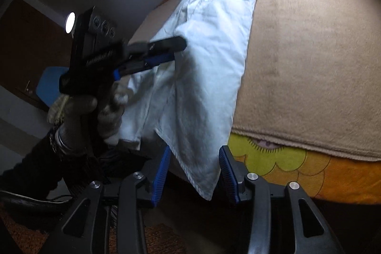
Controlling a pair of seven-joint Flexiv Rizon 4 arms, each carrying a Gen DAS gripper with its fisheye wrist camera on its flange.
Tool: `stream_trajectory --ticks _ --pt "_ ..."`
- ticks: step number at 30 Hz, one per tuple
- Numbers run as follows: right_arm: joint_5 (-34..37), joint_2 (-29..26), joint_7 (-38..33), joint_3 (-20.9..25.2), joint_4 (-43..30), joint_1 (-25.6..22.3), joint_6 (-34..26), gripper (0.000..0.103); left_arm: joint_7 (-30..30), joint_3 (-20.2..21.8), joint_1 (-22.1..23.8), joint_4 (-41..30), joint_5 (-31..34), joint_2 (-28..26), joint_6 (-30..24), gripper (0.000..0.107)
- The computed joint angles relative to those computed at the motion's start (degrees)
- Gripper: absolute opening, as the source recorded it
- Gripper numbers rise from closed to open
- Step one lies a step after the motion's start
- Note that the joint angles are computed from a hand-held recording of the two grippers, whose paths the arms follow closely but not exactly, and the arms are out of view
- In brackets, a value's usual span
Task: Fold small clothes
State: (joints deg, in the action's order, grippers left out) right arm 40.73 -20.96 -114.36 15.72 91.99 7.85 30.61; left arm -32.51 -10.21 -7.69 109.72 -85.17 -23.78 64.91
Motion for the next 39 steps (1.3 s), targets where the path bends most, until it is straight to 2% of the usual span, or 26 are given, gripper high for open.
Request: stream_trajectory --ticks 4,6,8,9,10,12,15,16,19,21,22,23,24,25,26,28,29,31,32,33,34,36,39 --pt "1.98 -0.31 0.03 0.25 0.05 -1.07 -2.46 0.046 0.71 -0.35 0.14 0.05 0.76 -0.07 -2.55 0.048" --pt "3.09 -1.18 0.54 0.19 -0.75 -1.43 -3.98 0.038 1.26 -0.21 -0.16 0.28 2.01 0.24 -2.57 0.031" --pt "3.65 -1.98 0.32 0.31 -1.53 -1.67 -5.58 0.011 1.07 -0.27 0.05 0.34 2.02 0.41 -3.03 0.024" --pt "3.56 -2.42 1.04 0.25 -2.04 -1.55 -6.48 0.004 0.88 -0.33 0.24 0.32 1.65 0.48 -3.52 0.015" --pt "3.64 -2.69 1.96 0.19 -2.56 -1.6 -7.38 0.0 0.14 -0.25 0.35 0.29 1.72 0.57 -3.97 0.013" --pt "6.39 -3.48 3.16 0.48 -4.92 -3.23 -11.03 0.0 -2.01 0.03 0.69 0.44 2.09 1.32 -5.01 0.009" --pt "12.23 -2.92 1.61 0.84 -6.41 -6.6 -14.54 0.0 -2.17 0.65 0.28 1.23 2.18 2.79 -4.64 0.009" --pt "11.51 -2.4 1.83 0.45 -5.87 -6.12 -14.13 0.0 -3.26 1.1 0.01 1.66 3.83 2.95 -4.15 0.009" --pt "3.5 -1.03 2.2 -0.8 -2.65 -1.78 -9.69 0.0 -7.64 1.96 -0.48 2.68 11.11 2.25 -2.21 0.008" --pt "1.46 -0.45 2.3 -0.79 -1.44 -0.36 -7.14 0.004 -7.44 1.1 0.27 3.61 11.26 2.57 -2.76 0.008" --pt "0.4 -0.04 2.43 -0.84 -0.82 0.14 -6.17 0.01 -6.4 0.75 0.57 4.3 10.44 3.01 -2.96 0.008" --pt "-0.74 0.42 2.67 -0.98 -0.15 0.56 -5.15 0.033 -5.25 0.51 0.58 4.72 9.61 3.36 -2.72 0.008" --pt "-0.13 0.71 2.58 -0.89 0.2 0.25 -4.53 0.043 -4.91 0.5 0.54 4.7 9.45 3.41 -2.57 0.008" --pt "1.08 0.72 2.2 -0.76 0.26 -0.36 -4.47 0.047 -4.42 0.44 0.53 4.78 8.82 3.55 -2.42 0.008" --pt "2.37 0.62 2.13 -0.65 0.22 -0.97 -4.95 0.046 -4.15 0.4 0.58 4.53 8.08 3.47 -2.28 0.011" --pt "3.84 0.07 2.71 -0.62 0.47 -1.33 -4.98 0.046 -4.33 0.32 0.72 3.77 6.13 2.94 -2.08 0.024" --pt "4.11 -0.05 2.86 -0.52 1.02 -1.27 -4.75 0.046 -6.22 0.56 0.59 2.99 6.42 2.16 -1.35 0.035" --pt "4.41 -0.77 2.13 -0.75 0.85 -2.32 -6.49 0.045 -6.82 0.35 1.1 2.23 5.85 1.37 -1.77 0.035" --pt "4.91 -1.2 1.91 -0.57 0.82 -2.33 -6.52 0.036 -5.23 -0.06 1.26 1.91 4.93 1.05 -2.11 0.035" --pt "5.77 -1.76 1.75 -0.36 0.56 -2.53 -6.89 0.027 -3.89 -0.21 1.16 1.73 4.45 0.87 -1.96 0.032" --pt "7.17 -2.52 1.82 -0.08 -0.2 -3.16 -8.41 0.007 -3.46 -0.18 0.78 1.54 4.92 0.67 -1.43 0.032" --pt "9.68 -2.55 2.47 0.29 -0.78 -4.26 -9.97 0.004 -5.81 0.33 0.4 1.07 8.55 0.27 -1.11 0.008" --pt "16.32 -2.26 1.13 0.67 -2.55 -8.22 -15.52 0.002 -7.4 0.7 0.06 1.87 13.22 1.32 1.72 0.007"
